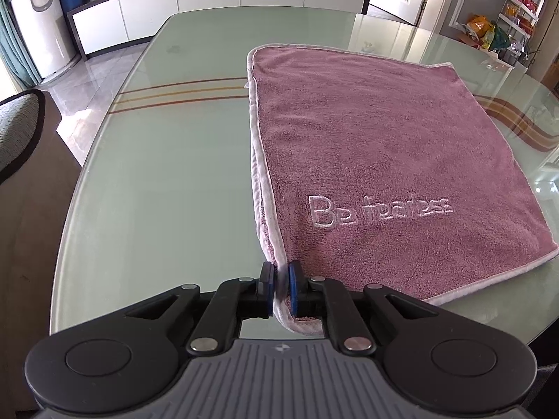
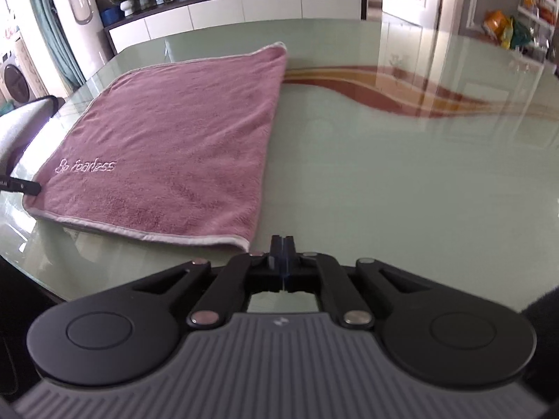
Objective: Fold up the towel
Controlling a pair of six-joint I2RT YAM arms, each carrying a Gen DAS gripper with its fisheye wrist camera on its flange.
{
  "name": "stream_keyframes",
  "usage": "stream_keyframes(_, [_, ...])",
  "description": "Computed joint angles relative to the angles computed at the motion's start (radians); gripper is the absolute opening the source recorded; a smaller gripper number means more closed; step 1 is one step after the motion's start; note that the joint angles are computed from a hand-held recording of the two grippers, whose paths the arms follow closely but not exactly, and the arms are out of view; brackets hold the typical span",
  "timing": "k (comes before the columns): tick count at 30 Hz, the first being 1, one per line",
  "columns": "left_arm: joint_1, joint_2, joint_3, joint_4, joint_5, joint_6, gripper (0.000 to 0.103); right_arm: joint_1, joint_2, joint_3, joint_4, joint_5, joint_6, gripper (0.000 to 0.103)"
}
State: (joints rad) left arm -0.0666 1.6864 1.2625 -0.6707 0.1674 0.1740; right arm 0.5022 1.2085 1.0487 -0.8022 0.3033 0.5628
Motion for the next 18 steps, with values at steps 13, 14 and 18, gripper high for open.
stream_keyframes(13, [0.049, -0.022, 0.051, -0.127, 0.064, -0.004, 0.040, -0.370, 0.067, 0.048, 0.040, -0.618, 0.117, 0.031])
stream_keyframes(14, [0.050, -0.018, 0.057, -0.137, 0.064, -0.007, 0.040, -0.387, 0.091, 0.071, 0.020, -0.642, 0.114, 0.031])
stream_keyframes(18, [0.031, 0.026, 0.099, -0.186, 0.015, -0.050, 0.040, -0.412, 0.180, 0.166, -0.073, -0.662, 0.113, 0.031])
